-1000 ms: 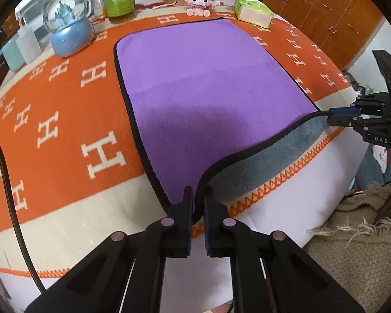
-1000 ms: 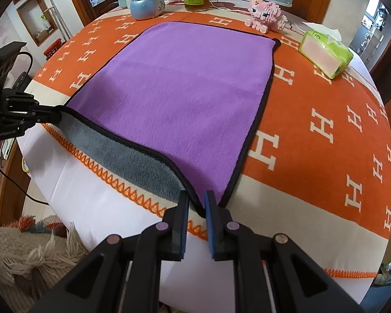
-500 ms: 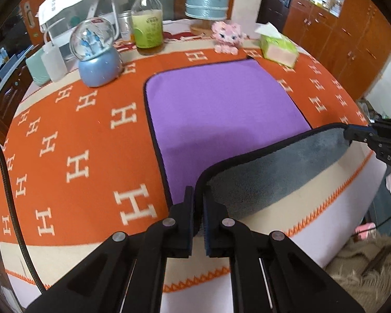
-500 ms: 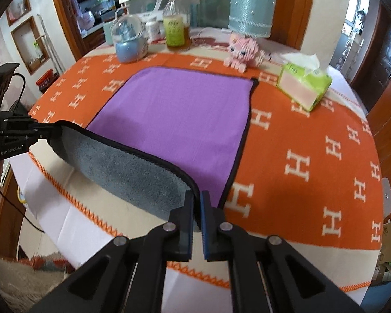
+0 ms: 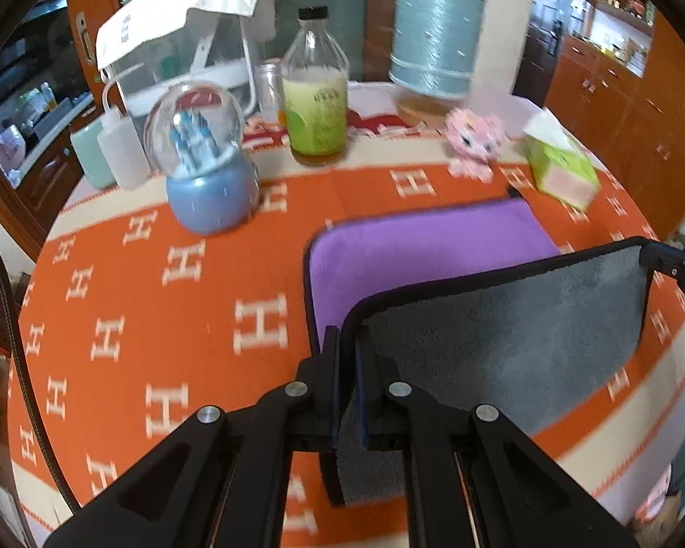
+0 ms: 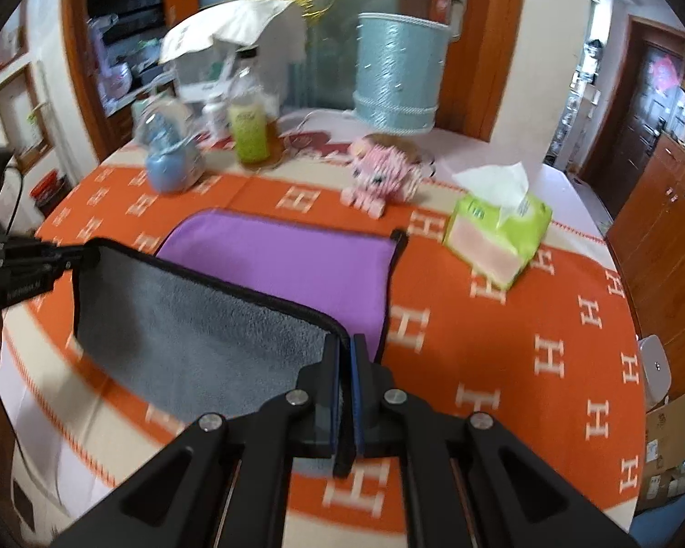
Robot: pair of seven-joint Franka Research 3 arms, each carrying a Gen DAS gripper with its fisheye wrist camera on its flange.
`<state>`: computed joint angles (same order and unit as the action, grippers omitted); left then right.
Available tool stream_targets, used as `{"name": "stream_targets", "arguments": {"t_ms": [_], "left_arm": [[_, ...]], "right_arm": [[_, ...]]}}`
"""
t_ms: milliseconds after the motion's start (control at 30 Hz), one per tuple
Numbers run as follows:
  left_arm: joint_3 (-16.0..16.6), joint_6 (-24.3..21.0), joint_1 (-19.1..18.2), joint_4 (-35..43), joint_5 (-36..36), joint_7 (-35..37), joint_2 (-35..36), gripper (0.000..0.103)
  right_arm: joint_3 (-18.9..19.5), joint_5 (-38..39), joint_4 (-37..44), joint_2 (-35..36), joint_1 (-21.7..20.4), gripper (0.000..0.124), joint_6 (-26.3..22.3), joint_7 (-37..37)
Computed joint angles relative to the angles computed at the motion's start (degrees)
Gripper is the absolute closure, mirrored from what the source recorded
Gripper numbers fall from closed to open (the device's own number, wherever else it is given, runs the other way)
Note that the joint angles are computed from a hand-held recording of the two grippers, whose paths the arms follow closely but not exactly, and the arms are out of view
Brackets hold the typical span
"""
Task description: Fold towel
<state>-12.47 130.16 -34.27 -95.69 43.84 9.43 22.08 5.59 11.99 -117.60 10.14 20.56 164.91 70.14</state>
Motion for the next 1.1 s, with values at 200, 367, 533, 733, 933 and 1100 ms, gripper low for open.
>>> {"name": "stream_targets", "arguments": {"t_ms": [200, 367, 533, 733, 933, 1100], "left_arm": [[2.43, -1.46, 0.71, 7.1, 0.05, -0.2, 5.94, 0.099], [3.94, -3.78, 0.54, 13.48, -1.71, 1.0, 11.52, 0.099], [5.29, -5.27, 0.34, 18.07, -3.9, 1.56, 16.0, 0.099], [6.72, -8.13, -0.26, 24.34, -6.0, 3.07, 21.04, 0.098], [7.72, -11.92, -1.24, 29.27, -7.62, 3.07, 23.54, 0.058], [8.41, -10.27, -2.29, 25.71, -5.4, -1.23, 20.05, 0.019]], "right_arm": [[-3.7, -5.82, 11.41, 9.9, 3.03, 0.12, -0.29, 9.51], [-5.71, -7.91, 20.37, 17.57, 4.62, 0.12, -2.15, 14.87], [-7.06, -9.24, 27.31, 23.34, 5.73, 0.12, -5.36, 18.83], [-10.17, -13.65, 32.65, 27.97, 8.48, 0.119, -7.3, 23.72], [-11.6, -17.07, 36.06, 29.96, 9.34, 0.096, -12.13, 28.36], [-9.85, -16.73, 33.66, 27.57, 7.41, 0.082, -11.26, 29.21]]}}
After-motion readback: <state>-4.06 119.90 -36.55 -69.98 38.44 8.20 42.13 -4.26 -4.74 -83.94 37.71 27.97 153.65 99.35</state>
